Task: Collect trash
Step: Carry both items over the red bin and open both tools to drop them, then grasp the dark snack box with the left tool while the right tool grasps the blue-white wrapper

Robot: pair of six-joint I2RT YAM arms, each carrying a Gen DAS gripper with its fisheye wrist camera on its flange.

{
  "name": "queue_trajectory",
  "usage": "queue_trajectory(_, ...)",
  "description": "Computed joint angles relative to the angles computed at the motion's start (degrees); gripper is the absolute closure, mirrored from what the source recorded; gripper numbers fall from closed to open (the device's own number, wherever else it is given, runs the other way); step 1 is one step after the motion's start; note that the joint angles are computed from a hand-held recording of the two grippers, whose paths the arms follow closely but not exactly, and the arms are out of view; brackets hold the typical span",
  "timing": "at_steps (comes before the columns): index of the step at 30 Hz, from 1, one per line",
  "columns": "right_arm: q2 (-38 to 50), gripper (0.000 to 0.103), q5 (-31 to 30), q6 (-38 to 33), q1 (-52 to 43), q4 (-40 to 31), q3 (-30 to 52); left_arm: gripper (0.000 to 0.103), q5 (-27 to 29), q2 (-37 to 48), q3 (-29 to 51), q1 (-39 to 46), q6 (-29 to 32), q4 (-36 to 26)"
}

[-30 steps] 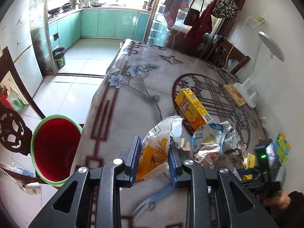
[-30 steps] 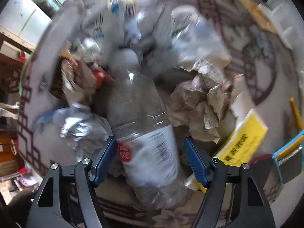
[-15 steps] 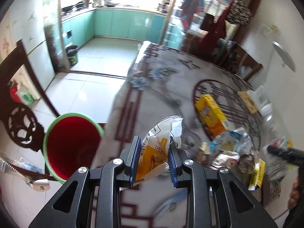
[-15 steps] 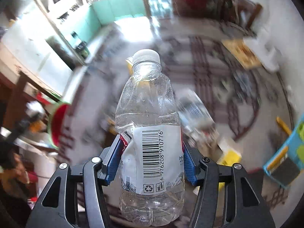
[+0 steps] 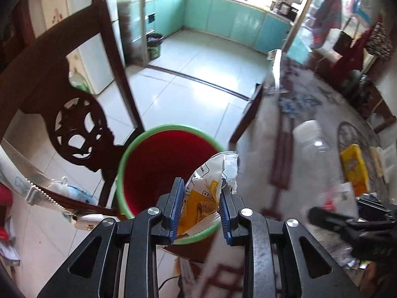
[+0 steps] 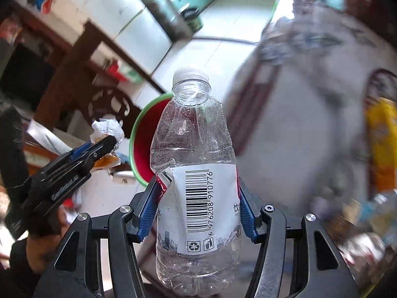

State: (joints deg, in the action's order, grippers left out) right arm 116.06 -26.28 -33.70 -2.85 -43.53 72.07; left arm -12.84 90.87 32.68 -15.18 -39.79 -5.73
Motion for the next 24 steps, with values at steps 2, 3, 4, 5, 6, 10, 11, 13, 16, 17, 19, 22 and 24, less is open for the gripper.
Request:
queue_trajectory(2,1.82,0.047,1.91,2.70,4.09,2.89,-0.67,0.079,0.36,1.12,-1.14,2.40,2.14,2.10)
queue_trajectory(3,2.50,0.047,2.61,3.86,5.61,4.01,-0.96,0.079,0.84,1.97,-1.48,3.73,3.41,3.27)
queue_trajectory(4,3.47,0.047,3.22,4.84,6.79,4.58,-0.60,0.079,1.43,2.90,-1.46,4.96,4.52,4.12)
queue_trajectory(5,4.79,0.046,3.60,5.67,7.62,4.91,0.26,0.079,2.23,3.87,-1.61,6.31,5.67,5.22)
queue_trajectory(6,5.67,0.046,3.72,6.30,8.21,4.82,1.07,0.075,2.93,4.81,-1.56,7.58,6.70,6.22)
queue_trajectory(10,8.99,0.041,3.82,10.67,9.46,4.37,5.58,0.036,2.71,7.41,-0.12,10.28,8.06,6.71)
queue_trajectory(11,9.24,0.040,3.68,11.94,9.89,4.59,6.13,0.036,2.36,7.57,-0.20,10.54,8.33,7.45)
queue_trajectory(13,10.53,0.029,2.95,13.01,9.00,3.88,8.43,0.036,3.03,7.84,-0.01,10.97,9.28,8.19)
queue_trajectory(16,8.40,0.027,3.14,14.77,8.21,4.72,7.07,0.036,3.86,8.49,1.10,10.78,10.35,7.70)
queue_trajectory(17,7.30,0.027,3.09,15.03,7.68,5.12,6.28,0.036,4.32,8.42,1.18,10.58,10.54,7.83)
queue_trajectory(19,4.31,0.027,2.64,14.17,5.14,5.14,4.61,0.036,4.98,8.13,1.23,9.73,10.55,8.21)
queue_trajectory(22,-4.10,0.027,1.81,13.49,1.70,4.66,-1.73,0.036,5.53,7.90,2.51,7.40,9.90,7.64)
queue_trajectory(24,-8.45,0.027,1.23,11.49,-2.61,3.85,-4.02,0.036,5.83,7.59,3.97,5.35,9.07,6.45)
